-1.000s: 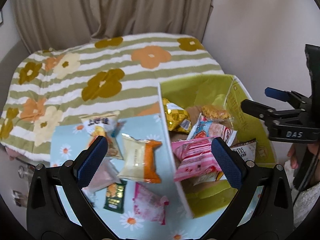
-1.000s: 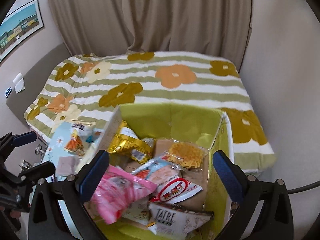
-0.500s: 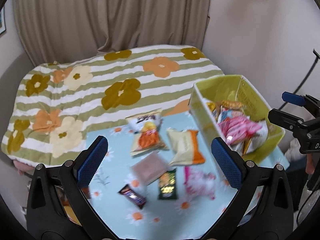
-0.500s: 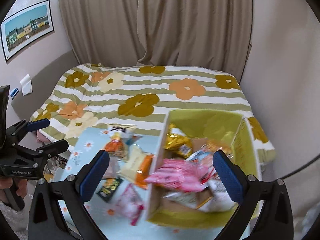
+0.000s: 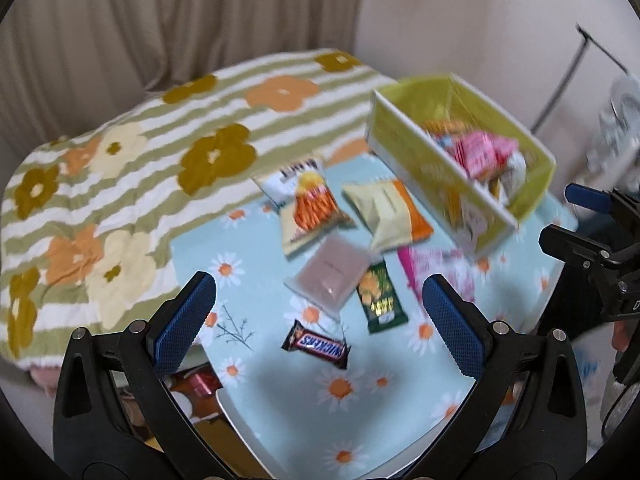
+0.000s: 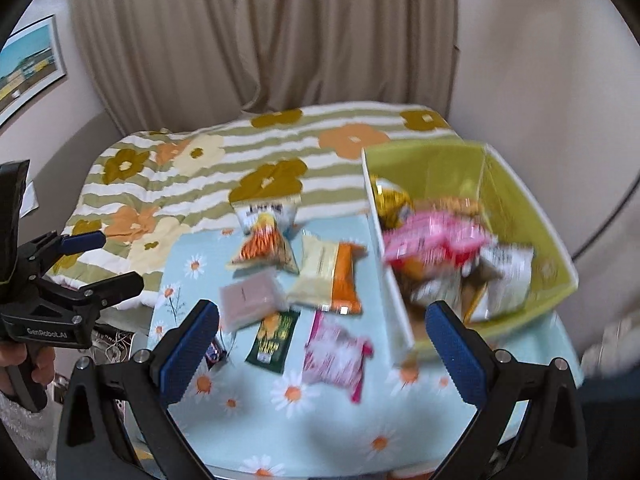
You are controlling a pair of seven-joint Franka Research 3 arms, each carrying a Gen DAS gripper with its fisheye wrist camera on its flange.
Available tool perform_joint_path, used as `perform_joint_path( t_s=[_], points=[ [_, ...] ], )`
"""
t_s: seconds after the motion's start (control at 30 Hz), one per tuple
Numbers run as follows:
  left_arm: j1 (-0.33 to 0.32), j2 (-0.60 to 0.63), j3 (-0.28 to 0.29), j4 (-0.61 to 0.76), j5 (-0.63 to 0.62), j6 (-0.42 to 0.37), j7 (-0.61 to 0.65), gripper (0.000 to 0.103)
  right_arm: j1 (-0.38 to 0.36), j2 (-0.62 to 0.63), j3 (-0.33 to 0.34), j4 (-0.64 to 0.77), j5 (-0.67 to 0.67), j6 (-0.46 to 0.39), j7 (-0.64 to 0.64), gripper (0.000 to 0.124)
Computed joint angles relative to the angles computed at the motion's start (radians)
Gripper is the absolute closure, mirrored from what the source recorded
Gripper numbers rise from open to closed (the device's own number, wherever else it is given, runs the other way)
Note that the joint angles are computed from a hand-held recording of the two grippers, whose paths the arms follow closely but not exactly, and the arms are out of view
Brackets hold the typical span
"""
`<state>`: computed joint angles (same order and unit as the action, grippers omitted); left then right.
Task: Organize snacks
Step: 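Move both tools back over the remaining snacks on the table, then grasp the pale pink square packet with the left tool while the right tool grasps the pink-printed white bag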
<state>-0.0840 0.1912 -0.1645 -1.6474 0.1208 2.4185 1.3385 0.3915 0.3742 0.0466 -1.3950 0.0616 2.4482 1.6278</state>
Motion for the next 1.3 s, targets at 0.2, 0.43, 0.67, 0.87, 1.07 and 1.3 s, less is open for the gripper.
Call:
perform_joint_path(
  t_s=[0.2,0.43,0.67,0.87,1.07,1.3],
  points=[
    [0.031,0.123,-0.028,0.090,-0.108,-0.061,0.181,0.002,0.028,-0.037,-0.020,-0.143,-0.042,0.033,0.156,0.021],
    [0.028,0.317,-0.038,0.273,-0.103,-0.160,0.292,0.005,0.043,0.023,-0.033,-0.183,-0.101,0.082,0.242,0.021],
    [0.017,0.476,-0.041,0.445,-0.097,-0.246,0.363,0.014,0.062,0.084,-0.049,-0.178,-0.120,0.141,0.285,0.021],
    [0.001,0.589,-0.033,0.602,-0.088,-0.326,0.372,0.027,0.079,0.127,-0.072,-0.139,-0.146,0.138,0.317,0.021],
    [-0.009,0.684,-0.037,0.744,-0.097,-0.403,0.414,0.032,0.088,0.166,-0.091,-0.099,-0.180,0.127,0.339,0.021],
    [0.000,0.662,-0.038,0.695,-0.112,-0.356,0.421,0.038,0.094,0.198,-0.106,-0.067,-0.203,0.127,0.361,0.021]
  ],
)
